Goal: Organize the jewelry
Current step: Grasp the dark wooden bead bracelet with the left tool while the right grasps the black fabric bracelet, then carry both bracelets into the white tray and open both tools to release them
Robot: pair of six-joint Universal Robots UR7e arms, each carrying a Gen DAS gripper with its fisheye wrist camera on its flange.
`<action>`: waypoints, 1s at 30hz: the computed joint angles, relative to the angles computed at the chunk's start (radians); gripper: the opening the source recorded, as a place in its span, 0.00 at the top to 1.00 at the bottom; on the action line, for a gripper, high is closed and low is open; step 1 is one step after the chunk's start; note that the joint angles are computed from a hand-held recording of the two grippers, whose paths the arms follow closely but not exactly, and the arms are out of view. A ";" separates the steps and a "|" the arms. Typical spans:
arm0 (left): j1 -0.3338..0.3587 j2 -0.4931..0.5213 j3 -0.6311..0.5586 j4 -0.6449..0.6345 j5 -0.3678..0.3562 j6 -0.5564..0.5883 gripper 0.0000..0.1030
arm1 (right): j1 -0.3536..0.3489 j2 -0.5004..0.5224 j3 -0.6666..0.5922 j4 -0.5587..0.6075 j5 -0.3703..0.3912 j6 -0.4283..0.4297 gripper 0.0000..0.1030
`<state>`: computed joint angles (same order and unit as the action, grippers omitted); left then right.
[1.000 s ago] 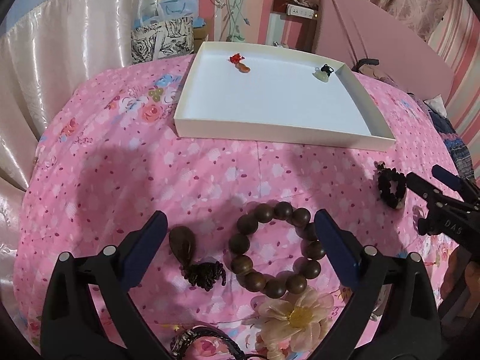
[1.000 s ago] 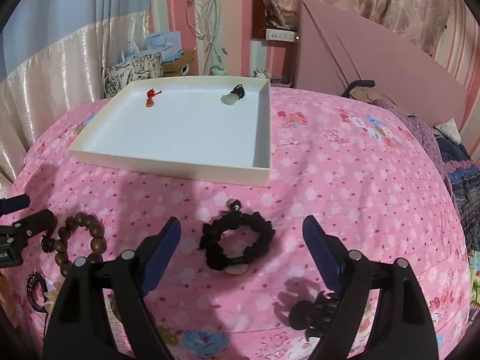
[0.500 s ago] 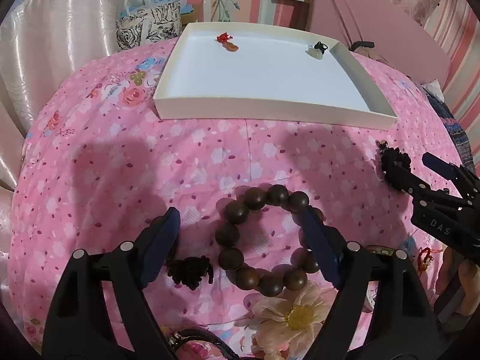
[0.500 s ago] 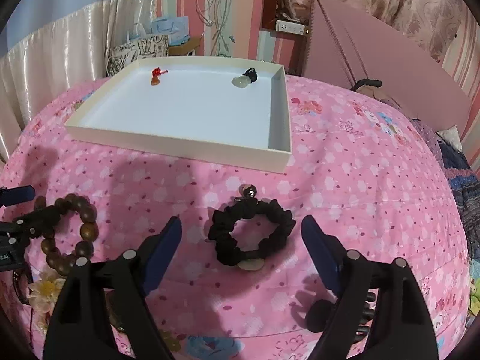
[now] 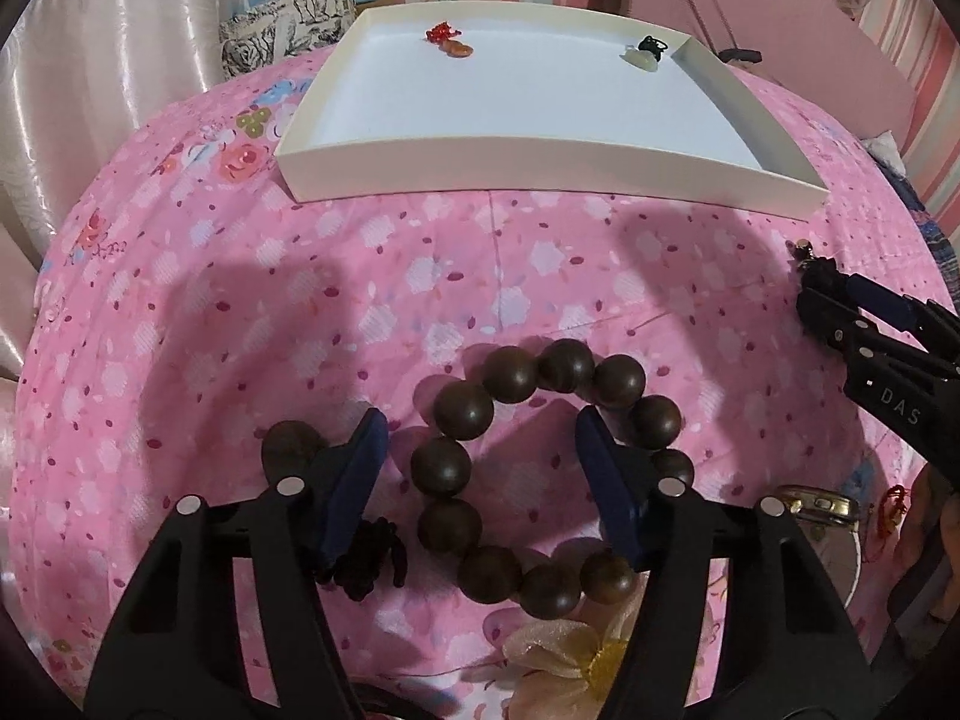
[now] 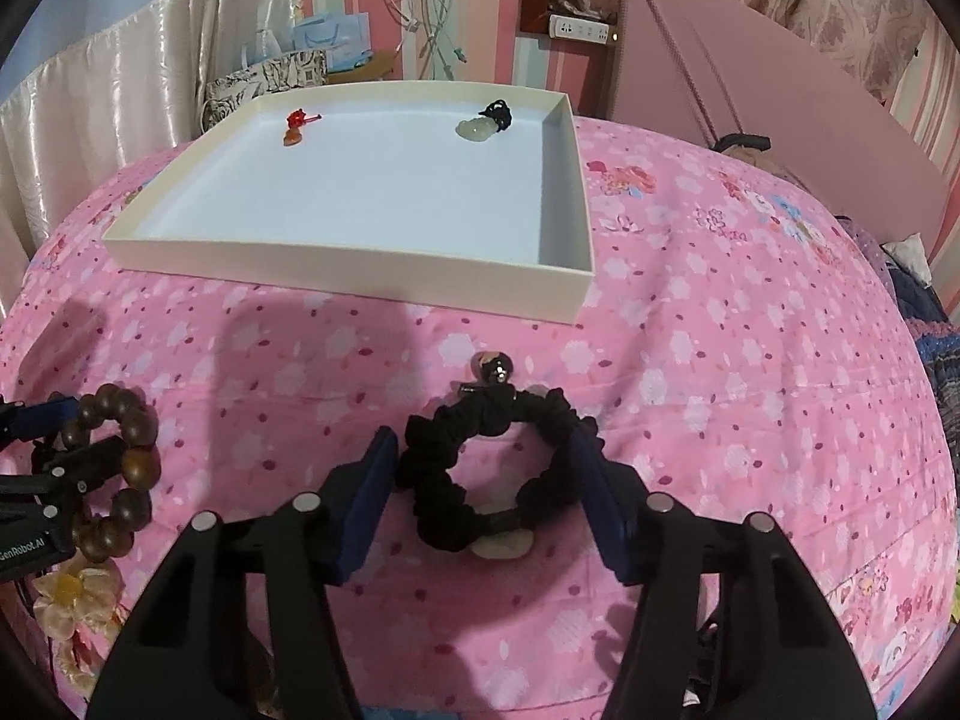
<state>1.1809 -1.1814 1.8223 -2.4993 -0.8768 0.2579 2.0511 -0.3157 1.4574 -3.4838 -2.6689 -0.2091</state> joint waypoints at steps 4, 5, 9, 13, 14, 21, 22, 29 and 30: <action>-0.004 0.001 0.010 -0.024 0.006 0.012 0.46 | -0.002 0.014 -0.017 -0.009 -0.007 -0.025 0.49; -0.004 0.001 0.012 -0.030 0.008 0.015 0.47 | -0.002 0.020 -0.023 -0.011 -0.009 -0.033 0.50; 0.000 -0.004 0.017 -0.049 0.001 0.030 0.50 | 0.002 0.030 -0.032 -0.007 -0.014 -0.043 0.54; -0.001 -0.006 0.022 -0.058 -0.002 0.037 0.55 | -0.002 0.020 -0.019 0.007 0.011 -0.020 0.60; -0.003 -0.006 0.025 -0.063 0.002 0.040 0.58 | -0.004 0.013 -0.010 0.013 0.023 -0.007 0.61; -0.002 -0.012 0.017 -0.039 -0.008 0.019 0.73 | -0.008 -0.002 0.015 0.014 0.071 0.013 0.76; -0.002 -0.013 0.019 -0.041 -0.007 0.022 0.74 | -0.007 -0.003 0.017 0.015 0.074 0.015 0.79; -0.005 -0.013 0.027 -0.057 0.004 0.029 0.80 | -0.007 -0.011 0.033 0.002 0.099 0.021 0.88; -0.005 -0.013 0.026 -0.057 0.003 0.028 0.80 | -0.008 -0.012 0.035 0.000 0.101 0.020 0.88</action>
